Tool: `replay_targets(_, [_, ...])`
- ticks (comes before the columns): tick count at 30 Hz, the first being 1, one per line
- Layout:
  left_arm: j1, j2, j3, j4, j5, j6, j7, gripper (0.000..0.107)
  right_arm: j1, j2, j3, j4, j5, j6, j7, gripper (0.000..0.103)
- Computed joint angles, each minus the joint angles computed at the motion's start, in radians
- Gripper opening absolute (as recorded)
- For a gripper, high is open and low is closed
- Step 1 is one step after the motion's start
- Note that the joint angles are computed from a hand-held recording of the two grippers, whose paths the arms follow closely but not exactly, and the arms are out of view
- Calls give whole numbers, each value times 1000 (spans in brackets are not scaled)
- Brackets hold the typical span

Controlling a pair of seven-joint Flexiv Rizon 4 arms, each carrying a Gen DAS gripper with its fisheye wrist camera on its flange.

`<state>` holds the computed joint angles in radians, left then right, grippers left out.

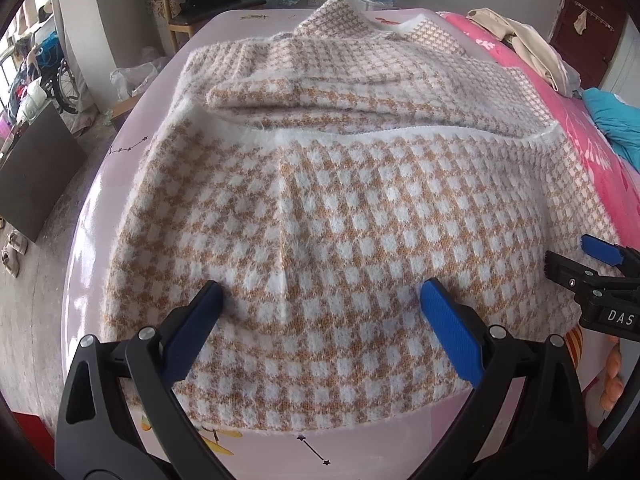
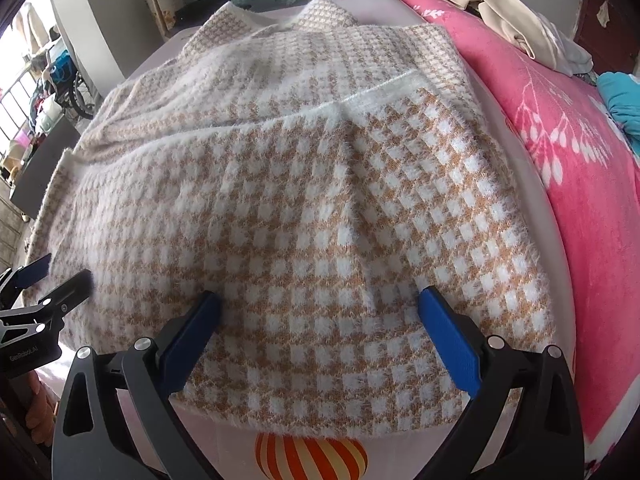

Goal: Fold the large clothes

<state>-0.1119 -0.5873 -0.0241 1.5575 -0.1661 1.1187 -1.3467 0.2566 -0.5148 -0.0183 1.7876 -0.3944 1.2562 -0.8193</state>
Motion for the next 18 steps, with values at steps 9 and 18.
replay_targets(9, [103,47,-109,50,-165,69,154,96,-92,4,123,-50,126,-64,-172,97])
replay_targets(18, [123,-36,-132,-224,-232,66,272,96,-212,26,250,-220,340,4,-552,97])
